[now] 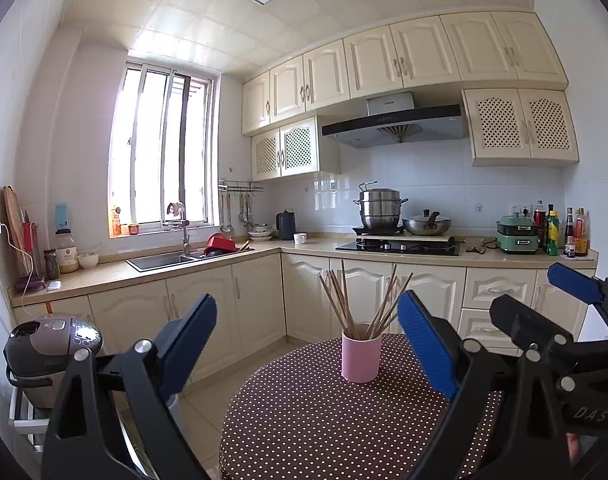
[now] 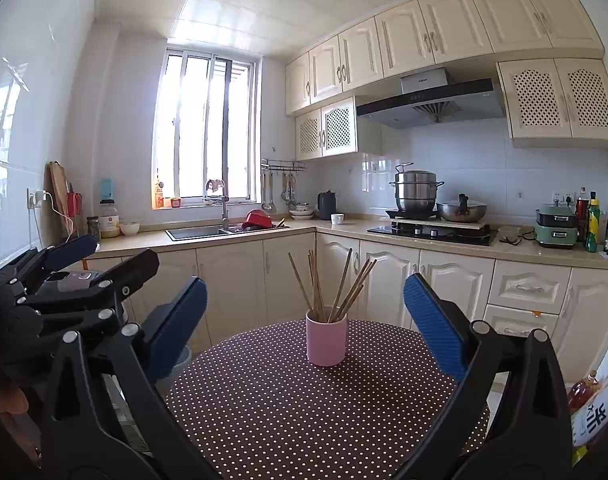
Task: Organize utensils
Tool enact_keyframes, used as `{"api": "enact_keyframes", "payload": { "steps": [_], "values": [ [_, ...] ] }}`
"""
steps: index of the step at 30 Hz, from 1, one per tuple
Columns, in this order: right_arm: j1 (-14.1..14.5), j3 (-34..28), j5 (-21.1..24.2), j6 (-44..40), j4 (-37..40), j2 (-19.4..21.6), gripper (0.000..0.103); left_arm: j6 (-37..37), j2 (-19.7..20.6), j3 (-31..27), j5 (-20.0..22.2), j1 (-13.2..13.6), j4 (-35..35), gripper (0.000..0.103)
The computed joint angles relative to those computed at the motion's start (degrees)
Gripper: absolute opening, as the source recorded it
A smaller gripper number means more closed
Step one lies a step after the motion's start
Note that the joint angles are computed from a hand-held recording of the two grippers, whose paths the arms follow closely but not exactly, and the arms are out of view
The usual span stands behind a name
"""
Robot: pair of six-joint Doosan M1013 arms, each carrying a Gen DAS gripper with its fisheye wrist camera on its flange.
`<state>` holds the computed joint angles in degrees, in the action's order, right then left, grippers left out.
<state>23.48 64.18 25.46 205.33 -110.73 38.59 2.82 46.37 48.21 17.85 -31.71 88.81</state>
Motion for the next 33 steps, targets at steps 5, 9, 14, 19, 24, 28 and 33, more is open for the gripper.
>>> {"api": "enact_keyframes", "payload": {
  "steps": [5,9,14,19,24,28,33],
  "values": [
    [-0.1,-0.1,-0.5,0.0,0.4,0.1,0.097,0.3,0.1,-0.1,0.3,0.0,-0.3,0.09],
    [-0.2,-0.2,-0.7,0.4,0.3,0.1,0.097,0.2,0.1,-0.1,0.4,0.0,-0.1,0.09],
    [-0.1,-0.1,-0.7,0.3,0.3,0.1,0.097,0.5,0.2,-0.2,0.4,-0.1,-0.5,0.09],
    [-0.2,-0.1,-0.7,0.2,0.4,0.1,0.097,0.6,0.2,-0.1,0.5,-0.2,-0.6,0.09],
    [-0.2,-0.1,-0.7,0.1,0.6,0.1,0.097,0.8,0.2,-0.1,0.5,-0.1,-0.7,0.09],
    [-0.2,0.0,-0.8,0.1,0.9,0.1,0.097,1.1,0.2,-0.1,0.6,-0.2,-1.0,0.09],
    [-0.2,0.0,-0.8,0.2,1.0,0.1,0.097,1.1,0.3,-0.1,0.7,-0.3,-1.0,0.09]
  ]
}}
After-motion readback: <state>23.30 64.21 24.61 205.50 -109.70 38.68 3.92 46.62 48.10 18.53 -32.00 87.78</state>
